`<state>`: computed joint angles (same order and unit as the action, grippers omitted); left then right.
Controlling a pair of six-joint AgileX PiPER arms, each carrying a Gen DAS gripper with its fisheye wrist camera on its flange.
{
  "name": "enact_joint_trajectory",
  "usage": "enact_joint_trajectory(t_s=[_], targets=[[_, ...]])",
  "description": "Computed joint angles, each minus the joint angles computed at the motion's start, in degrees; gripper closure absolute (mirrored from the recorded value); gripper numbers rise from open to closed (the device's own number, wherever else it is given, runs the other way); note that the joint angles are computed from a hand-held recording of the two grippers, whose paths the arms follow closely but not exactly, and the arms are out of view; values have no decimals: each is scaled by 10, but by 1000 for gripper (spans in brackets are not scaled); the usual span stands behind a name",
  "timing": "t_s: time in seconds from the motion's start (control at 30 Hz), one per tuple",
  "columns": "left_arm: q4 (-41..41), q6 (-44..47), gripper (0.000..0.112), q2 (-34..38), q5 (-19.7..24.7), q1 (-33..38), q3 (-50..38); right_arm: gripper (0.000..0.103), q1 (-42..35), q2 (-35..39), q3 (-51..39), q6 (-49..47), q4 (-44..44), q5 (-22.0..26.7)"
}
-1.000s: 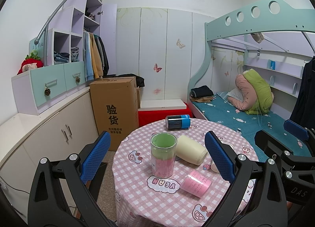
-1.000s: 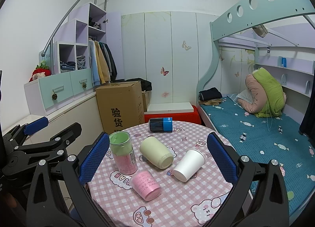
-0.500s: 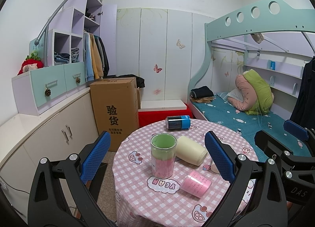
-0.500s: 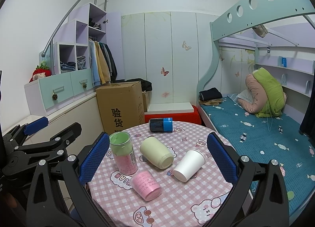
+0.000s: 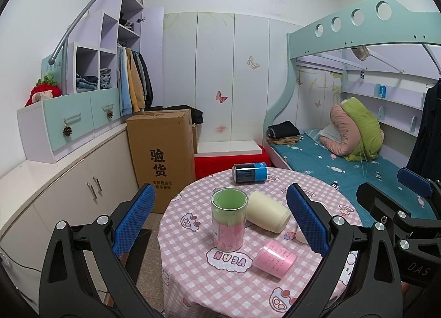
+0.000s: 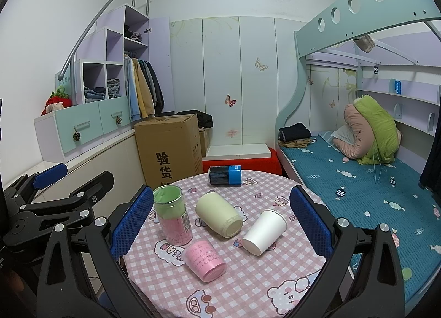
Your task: Flip cup upright
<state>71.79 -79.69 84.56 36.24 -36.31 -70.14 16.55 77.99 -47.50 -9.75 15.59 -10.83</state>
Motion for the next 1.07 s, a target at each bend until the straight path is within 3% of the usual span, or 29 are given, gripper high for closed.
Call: enact_joint_trajectory(t_s=[0.83,1.07], targets=[[13,-9,16,5,2,0,-1,7,1,1,-8,-25,28,10],[6,-1,16,9,-5,12,-4,7,-5,5,-3,6,-3,6]])
